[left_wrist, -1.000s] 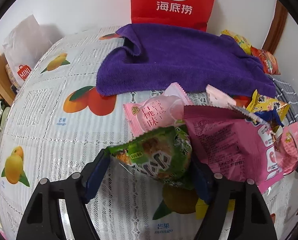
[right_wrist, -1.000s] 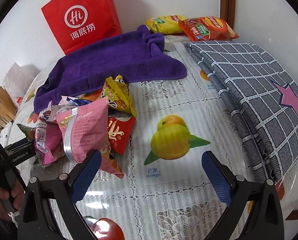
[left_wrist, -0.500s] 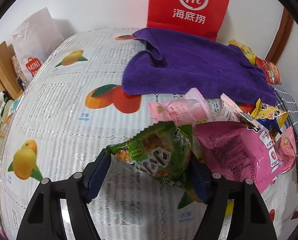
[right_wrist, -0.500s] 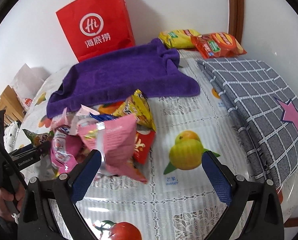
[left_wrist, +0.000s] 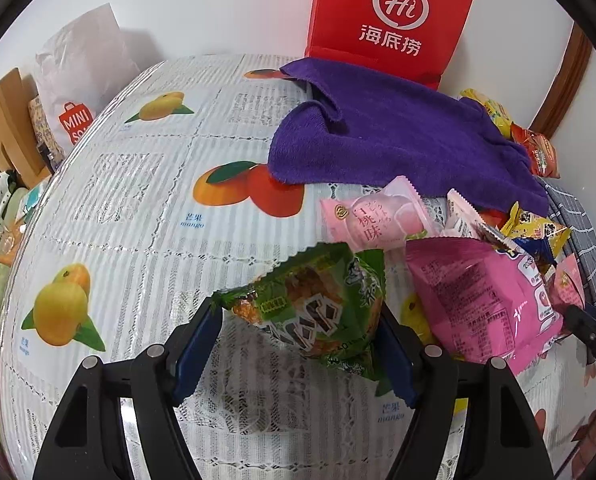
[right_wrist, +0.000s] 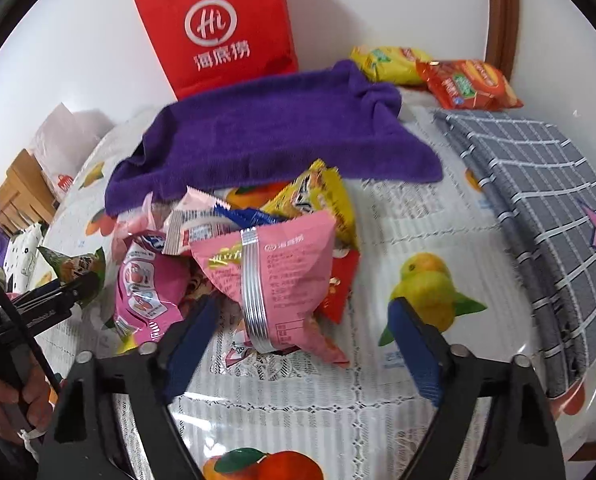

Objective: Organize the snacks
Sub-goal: 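Grasp the green snack bag with the left tool while the right tool grasps a pink packet, then carry the green bag and pink packet up over the purple towel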

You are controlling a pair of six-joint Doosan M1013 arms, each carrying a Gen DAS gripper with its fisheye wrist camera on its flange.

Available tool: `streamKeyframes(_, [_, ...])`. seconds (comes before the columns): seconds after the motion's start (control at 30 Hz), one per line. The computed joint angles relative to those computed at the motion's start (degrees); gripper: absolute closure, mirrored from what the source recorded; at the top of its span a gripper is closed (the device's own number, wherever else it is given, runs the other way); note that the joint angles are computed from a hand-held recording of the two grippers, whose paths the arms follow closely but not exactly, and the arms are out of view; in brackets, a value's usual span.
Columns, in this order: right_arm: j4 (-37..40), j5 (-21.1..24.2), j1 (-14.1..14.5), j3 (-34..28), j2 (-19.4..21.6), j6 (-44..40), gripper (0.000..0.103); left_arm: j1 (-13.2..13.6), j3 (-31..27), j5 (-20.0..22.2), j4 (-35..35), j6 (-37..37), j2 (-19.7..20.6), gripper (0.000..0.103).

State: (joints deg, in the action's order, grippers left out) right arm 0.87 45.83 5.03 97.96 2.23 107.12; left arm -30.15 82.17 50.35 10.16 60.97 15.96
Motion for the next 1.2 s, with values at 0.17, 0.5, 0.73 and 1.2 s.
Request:
streamKeyframes(0.17, [-1.3, 0.1, 0.7, -0.4, 0.7, 0.6, 0.026, 0.2, -0.1, 0.0, -0.7, 0.4, 0.1, 0.03])
streamKeyframes(0.5, [0.4, 1.7, 0.6, -0.8, 1.5, 0.1, 0.062, 0.0, 0.1, 0.3, -0.4, 0.8, -0.2, 0.03])
streamKeyframes(0.73, [-1.5, 1.1, 1.0, -0.4, -0.2, 1.2, 0.064, -0.3, 0.6, 0.1, 1.1, -0.2, -1.6, 0.03])
streamKeyframes(1.2, [-5.2, 0.0, 1.3, -0.1, -4.0, 4.0, 0.064, -1.6, 0.2, -0.5, 2.9, -1.0, -4.2, 0.03])
